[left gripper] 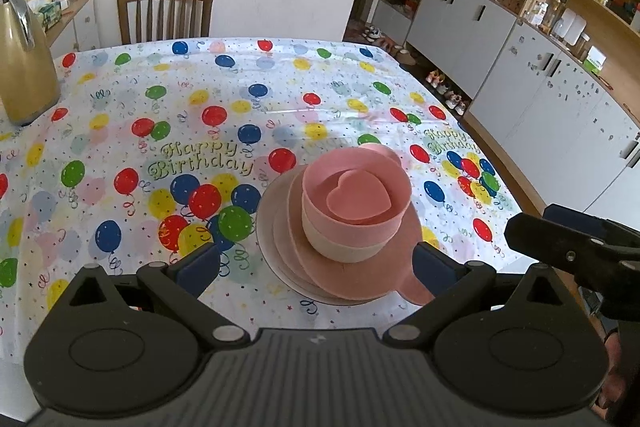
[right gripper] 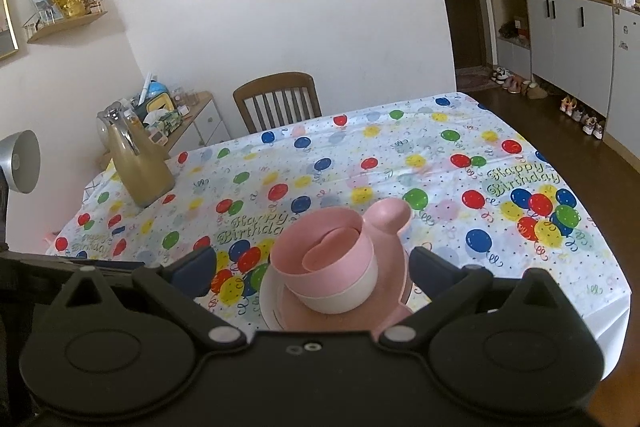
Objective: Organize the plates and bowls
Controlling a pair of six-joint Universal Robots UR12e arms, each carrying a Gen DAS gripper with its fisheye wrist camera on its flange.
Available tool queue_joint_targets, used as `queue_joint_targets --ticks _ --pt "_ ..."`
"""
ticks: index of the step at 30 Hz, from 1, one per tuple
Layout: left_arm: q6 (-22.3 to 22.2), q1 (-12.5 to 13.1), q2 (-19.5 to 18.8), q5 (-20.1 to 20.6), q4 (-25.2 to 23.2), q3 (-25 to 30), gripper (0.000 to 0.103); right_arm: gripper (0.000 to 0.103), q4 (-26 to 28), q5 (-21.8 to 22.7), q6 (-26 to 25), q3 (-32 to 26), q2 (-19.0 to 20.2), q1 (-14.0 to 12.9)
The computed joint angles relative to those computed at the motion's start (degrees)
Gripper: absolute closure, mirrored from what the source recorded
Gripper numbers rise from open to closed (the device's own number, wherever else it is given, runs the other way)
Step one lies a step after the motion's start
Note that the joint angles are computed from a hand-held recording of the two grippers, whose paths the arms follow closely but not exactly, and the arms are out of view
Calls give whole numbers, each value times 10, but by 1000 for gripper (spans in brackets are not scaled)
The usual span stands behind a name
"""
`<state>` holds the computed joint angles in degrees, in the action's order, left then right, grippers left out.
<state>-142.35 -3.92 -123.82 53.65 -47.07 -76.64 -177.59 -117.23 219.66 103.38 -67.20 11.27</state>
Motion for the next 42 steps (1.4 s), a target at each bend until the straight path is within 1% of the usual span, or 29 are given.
queue_joint_targets --ticks 10,14,28,36,42 --pt "11 -2 2 3 -13 -1 0 0 10 -4 20 1 -2 1" --pt "19 -2 2 4 -25 0 0 0 16 -2 24 0 -2 2" --pt "26 0 1 -9 -39 3 0 0 22 -21 42 0 -2 8" --pt "43 -1 -1 -18 -53 6 0 0 31 -28 58 1 -4 10" --pt "47 -3 -2 -19 -57 8 0 0 37 -31 67 1 -4 10"
